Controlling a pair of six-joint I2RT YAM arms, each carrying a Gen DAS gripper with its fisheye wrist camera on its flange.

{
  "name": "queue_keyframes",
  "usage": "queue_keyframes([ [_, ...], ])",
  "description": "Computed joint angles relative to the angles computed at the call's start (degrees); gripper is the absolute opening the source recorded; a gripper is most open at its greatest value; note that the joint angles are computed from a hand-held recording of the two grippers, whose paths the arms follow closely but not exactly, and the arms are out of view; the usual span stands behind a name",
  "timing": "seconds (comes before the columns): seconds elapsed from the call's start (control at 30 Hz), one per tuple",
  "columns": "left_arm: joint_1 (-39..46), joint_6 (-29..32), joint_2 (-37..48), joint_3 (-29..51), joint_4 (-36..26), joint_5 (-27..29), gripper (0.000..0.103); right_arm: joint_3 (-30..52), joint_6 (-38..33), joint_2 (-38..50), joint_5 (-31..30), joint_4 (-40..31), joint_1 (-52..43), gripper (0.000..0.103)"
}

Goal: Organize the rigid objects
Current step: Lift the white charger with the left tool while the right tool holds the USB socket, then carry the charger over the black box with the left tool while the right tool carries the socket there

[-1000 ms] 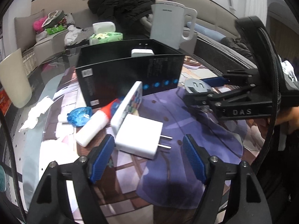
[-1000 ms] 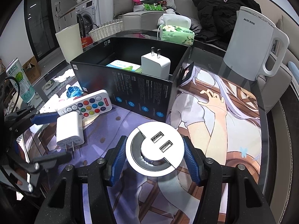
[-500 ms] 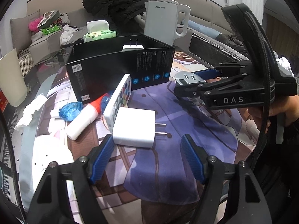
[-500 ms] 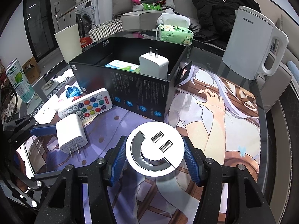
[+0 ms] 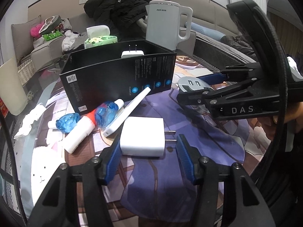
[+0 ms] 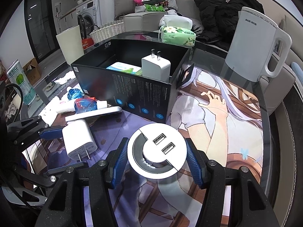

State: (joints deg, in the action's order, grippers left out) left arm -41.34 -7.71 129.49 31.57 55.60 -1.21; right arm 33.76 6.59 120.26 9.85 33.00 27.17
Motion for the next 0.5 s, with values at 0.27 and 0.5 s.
queue_keyframes([
  [0.27,1.31,0.65,-0.26,-4.54,5.53,1.20,0.056,0.07,-0.12,0.04,-0.05,0.16,0.62,0.058],
  [0.5,1.92,1.25,1.92,-9.31,11.83,0.99,0.056,0.77,-0.45,0.71,0.49,-0.24,1.75,0.058],
])
